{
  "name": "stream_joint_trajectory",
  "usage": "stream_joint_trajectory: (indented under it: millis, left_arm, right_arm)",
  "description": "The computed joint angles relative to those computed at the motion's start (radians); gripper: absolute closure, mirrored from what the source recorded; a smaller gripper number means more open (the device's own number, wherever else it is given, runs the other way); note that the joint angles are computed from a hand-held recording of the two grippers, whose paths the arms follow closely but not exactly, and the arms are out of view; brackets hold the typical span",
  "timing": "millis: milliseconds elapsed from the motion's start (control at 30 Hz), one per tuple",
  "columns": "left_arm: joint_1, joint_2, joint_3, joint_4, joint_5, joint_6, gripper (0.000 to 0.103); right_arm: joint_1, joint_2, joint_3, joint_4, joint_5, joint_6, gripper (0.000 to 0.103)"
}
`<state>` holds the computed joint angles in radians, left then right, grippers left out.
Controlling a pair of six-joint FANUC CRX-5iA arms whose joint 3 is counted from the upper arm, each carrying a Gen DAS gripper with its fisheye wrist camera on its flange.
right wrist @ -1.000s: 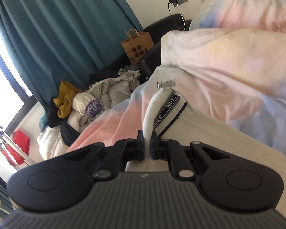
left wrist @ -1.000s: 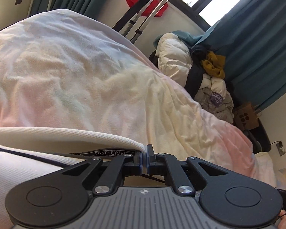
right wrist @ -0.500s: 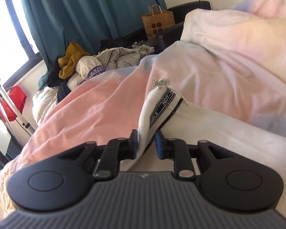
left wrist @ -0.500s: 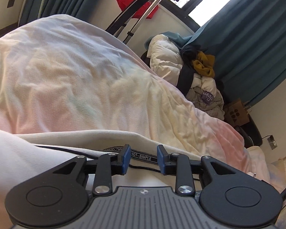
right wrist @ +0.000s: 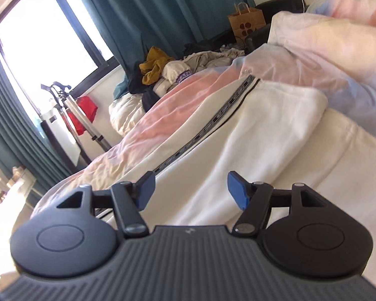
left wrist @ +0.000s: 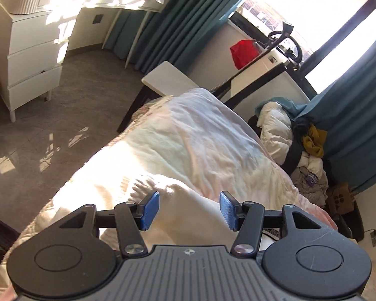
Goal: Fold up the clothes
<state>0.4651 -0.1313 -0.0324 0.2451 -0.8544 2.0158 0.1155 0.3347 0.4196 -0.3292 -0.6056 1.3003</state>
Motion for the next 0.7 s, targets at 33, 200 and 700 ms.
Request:
stream_joint_trajectory:
  millis: [33, 200, 700]
  left_arm:
    - [0.021, -0.004, 0.000, -0.008, -0.017, 0.003, 0.047]
    - [0.116, 0.021, -0.076, 0.172, -0.017, -0.127, 0.043]
    - [0.076, 0.247, -0.050, 0.473, 0.065, -0.317, 0.090]
  right_arm:
    - [0.003, -0.029, -0.024, -0.021, -0.014, 0.011, 0.036]
    - [0.020, -0.154, -0.152, -0.117, 0.003, 0.149, 0.035]
    - [0.102, -0.117, -0.193, 0.033, 0.046, 0.029, 0.035]
